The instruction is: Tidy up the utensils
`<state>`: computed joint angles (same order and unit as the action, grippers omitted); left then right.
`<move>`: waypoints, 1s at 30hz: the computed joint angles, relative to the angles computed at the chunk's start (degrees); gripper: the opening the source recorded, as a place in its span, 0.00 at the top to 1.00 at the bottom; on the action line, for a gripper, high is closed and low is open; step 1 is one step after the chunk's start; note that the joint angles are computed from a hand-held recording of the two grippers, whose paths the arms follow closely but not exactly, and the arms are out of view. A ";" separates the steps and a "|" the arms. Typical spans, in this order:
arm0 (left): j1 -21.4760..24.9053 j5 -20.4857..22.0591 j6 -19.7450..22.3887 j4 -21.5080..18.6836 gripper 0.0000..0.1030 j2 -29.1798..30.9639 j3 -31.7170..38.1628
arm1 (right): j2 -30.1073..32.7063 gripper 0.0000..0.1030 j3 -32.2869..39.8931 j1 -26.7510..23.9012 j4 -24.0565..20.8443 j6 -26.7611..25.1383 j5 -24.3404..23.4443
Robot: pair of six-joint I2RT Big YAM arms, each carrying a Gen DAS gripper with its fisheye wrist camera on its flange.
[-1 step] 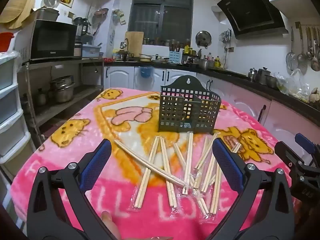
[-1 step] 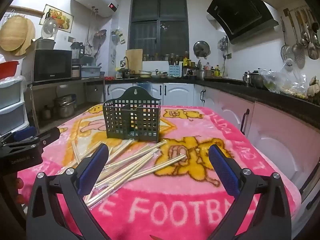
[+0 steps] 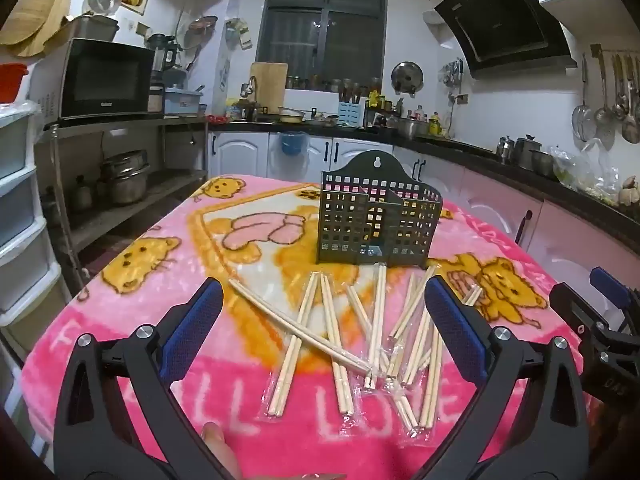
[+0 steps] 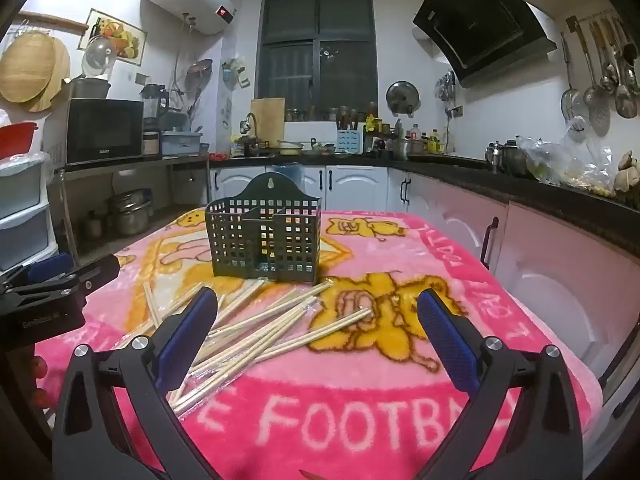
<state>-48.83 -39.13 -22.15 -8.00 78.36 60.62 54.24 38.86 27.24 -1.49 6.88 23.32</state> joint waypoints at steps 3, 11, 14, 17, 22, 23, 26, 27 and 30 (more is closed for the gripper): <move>-0.03 -0.06 -0.05 0.70 0.09 -0.33 -0.37 | 0.09 0.06 0.02 -0.09 0.28 -0.06 -0.11; -0.04 -0.18 -0.63 -0.81 0.09 -0.04 0.26 | 0.00 0.06 -0.24 -0.07 0.35 0.26 0.54; -0.06 -0.21 -0.74 -1.03 0.09 -0.04 0.34 | -0.27 0.06 -0.40 0.20 0.34 0.02 0.91; -0.02 -0.13 -0.82 -1.04 0.09 -0.07 0.32 | -0.23 0.06 -0.24 -0.25 0.20 0.36 0.21; 0.59 0.23 -0.44 -0.62 0.09 -0.03 0.35 | -0.37 0.06 -0.20 -0.30 -0.14 0.50 0.09; 0.50 0.06 -0.44 -0.11 0.09 -0.03 -0.08 | -0.39 0.06 -0.21 -0.23 -0.17 0.49 0.12; 0.18 -0.17 -0.61 -0.56 0.09 -0.22 0.09 | -0.24 0.06 -0.10 -0.33 -0.08 0.55 0.02; 0.17 -0.18 -0.62 -0.62 0.09 -0.21 0.11 | -0.28 0.06 -0.12 -0.32 -0.14 0.58 0.00; 0.22 -0.08 -0.54 -0.54 0.09 -0.31 0.05 | 0.32 0.06 -0.22 -0.75 0.53 0.21 -0.36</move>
<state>-48.61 -39.21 -22.70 -8.54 78.05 60.67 54.56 38.65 26.49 -0.96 7.10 22.96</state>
